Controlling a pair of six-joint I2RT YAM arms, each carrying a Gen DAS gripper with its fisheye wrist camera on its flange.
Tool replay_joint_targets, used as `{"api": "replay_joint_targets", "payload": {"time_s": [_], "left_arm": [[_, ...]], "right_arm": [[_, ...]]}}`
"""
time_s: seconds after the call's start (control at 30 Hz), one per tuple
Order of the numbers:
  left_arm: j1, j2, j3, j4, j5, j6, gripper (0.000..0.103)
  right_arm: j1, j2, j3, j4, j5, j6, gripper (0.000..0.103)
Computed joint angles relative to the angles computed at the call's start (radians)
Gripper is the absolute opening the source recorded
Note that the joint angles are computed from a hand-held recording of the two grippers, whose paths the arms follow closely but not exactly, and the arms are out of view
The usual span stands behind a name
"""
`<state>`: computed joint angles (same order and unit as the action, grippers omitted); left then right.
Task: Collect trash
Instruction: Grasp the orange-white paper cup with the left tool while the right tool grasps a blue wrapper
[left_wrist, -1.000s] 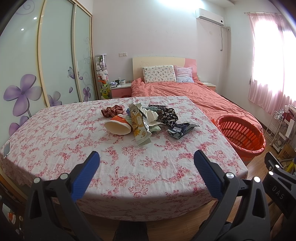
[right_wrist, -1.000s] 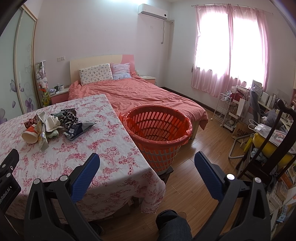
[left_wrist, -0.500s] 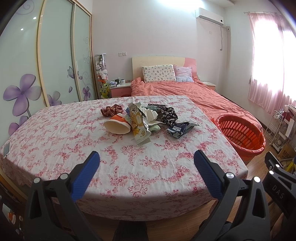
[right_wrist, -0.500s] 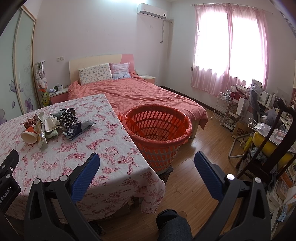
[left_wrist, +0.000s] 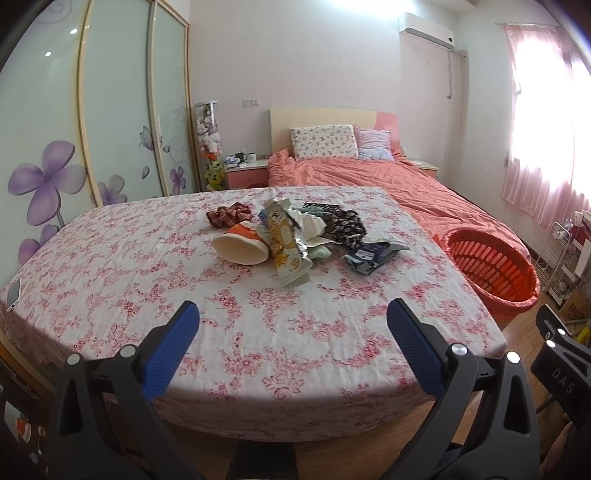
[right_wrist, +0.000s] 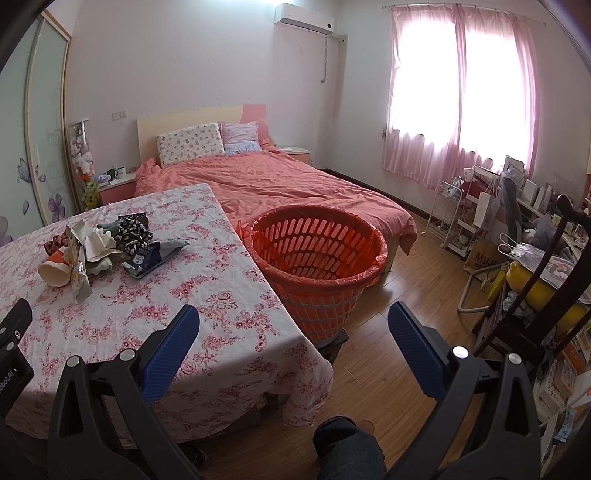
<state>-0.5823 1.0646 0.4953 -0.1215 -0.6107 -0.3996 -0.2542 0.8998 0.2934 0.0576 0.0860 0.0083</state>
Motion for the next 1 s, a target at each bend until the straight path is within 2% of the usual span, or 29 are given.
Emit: {"api": "replay_joint_targets", "payload": {"time_s": [0.23, 0.33, 0.47, 0.6, 0.77, 1.0], "left_arm": [[0.227, 0.099, 0.013, 0.095, 0.158, 0.081, 0.099], [0.340, 0.179, 0.040, 0.155, 0.224, 0.132, 0.099], [0.487, 0.311, 0.115, 0.219, 0.299, 0.205, 0.099], [0.590, 0.443, 0.228, 0.216, 0.356, 0.246, 0.099], [0.633, 0.575, 0.364, 0.199, 0.402, 0.263, 0.099], [0.619, 0.751, 0.568, 0.153, 0.439, 0.295, 0.099]], "right_arm": [[0.083, 0.213, 0.083, 0.082, 0.028, 0.014, 0.101], [0.097, 0.313, 0.146, 0.084, -0.002, 0.017, 0.101], [0.106, 0.448, 0.241, 0.084, -0.065, 0.033, 0.101], [0.149, 0.534, 0.310, 0.092, -0.066, 0.048, 0.101], [0.199, 0.652, 0.423, 0.087, -0.076, 0.066, 0.100], [0.227, 0.846, 0.644, -0.022, -0.161, 0.132, 0.081]]}}
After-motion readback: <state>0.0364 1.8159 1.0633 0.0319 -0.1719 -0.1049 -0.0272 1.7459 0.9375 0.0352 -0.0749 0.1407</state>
